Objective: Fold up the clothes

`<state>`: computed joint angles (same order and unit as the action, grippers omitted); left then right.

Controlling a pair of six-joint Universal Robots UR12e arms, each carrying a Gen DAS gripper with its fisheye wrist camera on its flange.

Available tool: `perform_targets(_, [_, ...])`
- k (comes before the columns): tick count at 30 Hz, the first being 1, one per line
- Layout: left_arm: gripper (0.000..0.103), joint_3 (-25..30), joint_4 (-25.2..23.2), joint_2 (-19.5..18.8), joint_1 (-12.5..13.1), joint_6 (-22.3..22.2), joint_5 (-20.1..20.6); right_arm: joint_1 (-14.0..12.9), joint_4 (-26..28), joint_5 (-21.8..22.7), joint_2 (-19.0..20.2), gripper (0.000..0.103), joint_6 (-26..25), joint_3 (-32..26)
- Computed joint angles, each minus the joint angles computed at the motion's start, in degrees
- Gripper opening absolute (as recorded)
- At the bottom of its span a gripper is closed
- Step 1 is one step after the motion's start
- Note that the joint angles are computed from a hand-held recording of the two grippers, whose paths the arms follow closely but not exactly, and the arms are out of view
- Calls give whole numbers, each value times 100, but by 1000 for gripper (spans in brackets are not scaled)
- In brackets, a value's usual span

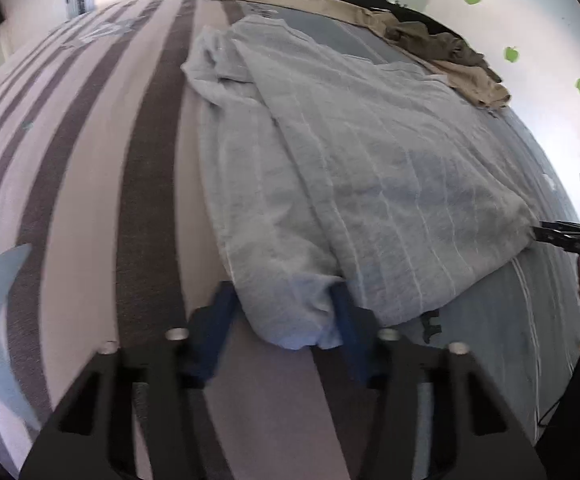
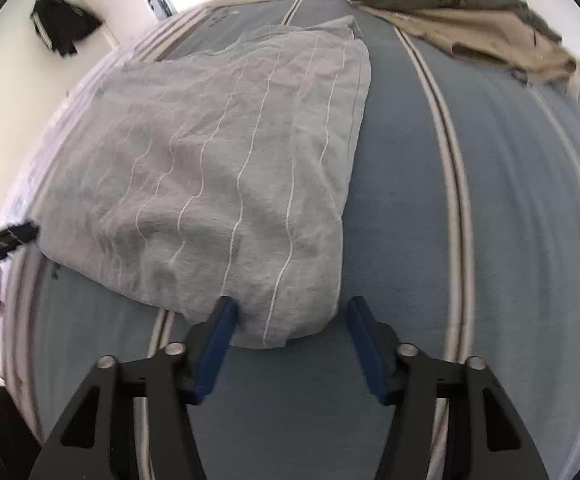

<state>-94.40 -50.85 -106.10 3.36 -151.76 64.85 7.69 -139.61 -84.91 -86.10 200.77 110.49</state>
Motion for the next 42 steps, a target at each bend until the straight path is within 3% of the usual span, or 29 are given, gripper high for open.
perform_targets(1, [11, 26, -95, 9, 33, -7, -106, -23, -41, 101, -9, 17, 15, 27])
perform_targets(4, [7, 74, -304, 44, 133, -20, -239, -69, -11, 280, -19, 9, -156, 15])
perform_targets(8, [7, 100, -416, 76, 236, -31, -246, -70, 140, 216, -117, 9, -365, -44])
perform_targets(14, [4, 102, -290, 42, 270, -169, 163, -85, 342, 119, -189, 8, -502, -60])
perform_targets(17, [4, 176, -543, 52, 337, -129, -18, -136, 332, 206, -178, 8, -462, -20])
perform_targets(21, [5, 112, -390, 168, 303, -136, 22, -111, 394, 199, -194, 15, -384, -8])
perform_targets(23, [13, 23, -189, 257, 284, -175, 85, -89, 496, 142, -206, 24, -383, -2])
perform_targets(24, [22, -24, -73, 295, 276, -199, 112, -90, 521, 121, -222, 30, -349, 18])
perform_targets(26, [28, -118, 120, 371, 277, -223, 82, -101, 530, 118, -259, 33, -277, 72])
perform_targets(27, [37, -133, 94, 381, 286, -226, -37, -124, 460, 186, -288, 33, -239, 125])
perform_targets(28, [54, -132, 29, 378, 294, -233, -166, -143, 391, 240, -316, 33, -217, 173])
perform_targets(30, [70, -189, -13, 373, 298, -250, -500, -167, 275, 311, -364, 33, -200, 248])
perform_targets(31, [70, -224, -25, 369, 299, -258, -675, -172, 238, 334, -375, 33, -187, 269])
perform_targets(33, [70, -273, 230, 339, 205, -304, -625, -164, 202, 347, -376, 33, -169, 285])
perform_targets(35, [66, -280, 446, 276, 74, -248, -429, -141, 176, 335, -356, 33, -174, 283])
perform_targets(38, [38, -189, 383, 163, -76, -43, -241, -137, 98, 355, -274, 33, -205, 254])
perform_targets(39, [18, -166, 363, 135, -129, 26, -75, -137, 94, 350, -261, 33, -212, 248])
perform_targets(40, [10, -165, 368, 128, -140, 65, -38, -136, 84, 348, -249, 33, -219, 242])
perform_targets(42, [4, -182, 397, 133, -126, 121, -76, -145, 90, 346, -219, 33, -236, 222])
